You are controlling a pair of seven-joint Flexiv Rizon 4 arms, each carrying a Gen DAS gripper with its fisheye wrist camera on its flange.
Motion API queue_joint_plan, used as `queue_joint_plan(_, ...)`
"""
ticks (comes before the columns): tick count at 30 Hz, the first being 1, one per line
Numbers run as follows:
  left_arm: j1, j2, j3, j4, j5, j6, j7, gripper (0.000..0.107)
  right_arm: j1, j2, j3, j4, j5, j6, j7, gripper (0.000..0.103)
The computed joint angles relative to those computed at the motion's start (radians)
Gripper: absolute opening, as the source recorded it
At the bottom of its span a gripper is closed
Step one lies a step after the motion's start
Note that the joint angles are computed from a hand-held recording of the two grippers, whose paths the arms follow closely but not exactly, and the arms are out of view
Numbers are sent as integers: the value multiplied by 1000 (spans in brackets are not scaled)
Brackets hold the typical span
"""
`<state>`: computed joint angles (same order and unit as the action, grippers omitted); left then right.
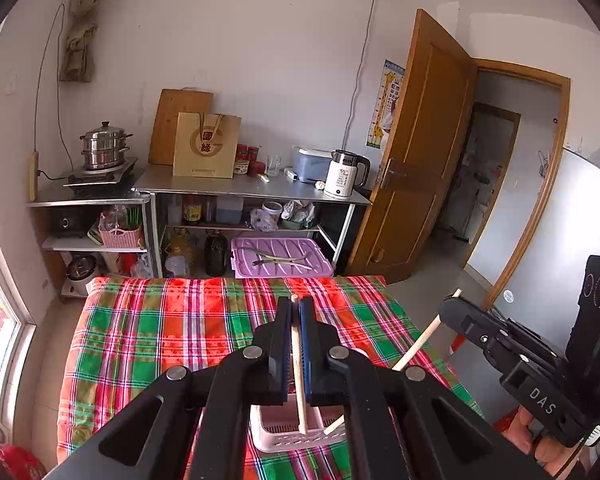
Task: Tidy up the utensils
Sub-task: 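Lift the wooden chopsticks with both tools and lower them into the pink basket, then open both tools to release the wooden chopsticks and withdraw from the basket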
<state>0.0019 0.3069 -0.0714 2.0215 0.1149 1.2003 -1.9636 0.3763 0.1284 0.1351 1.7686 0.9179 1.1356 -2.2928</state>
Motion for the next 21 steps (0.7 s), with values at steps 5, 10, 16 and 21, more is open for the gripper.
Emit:
queue_joint_plan(5,-11,-58,26,25,-35,74,13,4,6,-56,18,-9,-1,36,-6,4)
queue_joint_plan(10,-34,-99,51,72,-87,114,51,4,-12,-103,49,14,-44,40,27,4)
queue_joint_plan(16,-39,-121,54,99,-103,124,70,4,-38,-132,73,30,-88,-1,59,4)
queue_joint_plan(21,-17,-105,38,92,-50,103,36,6,-52,-114,79,43,-87,-8,43,11)
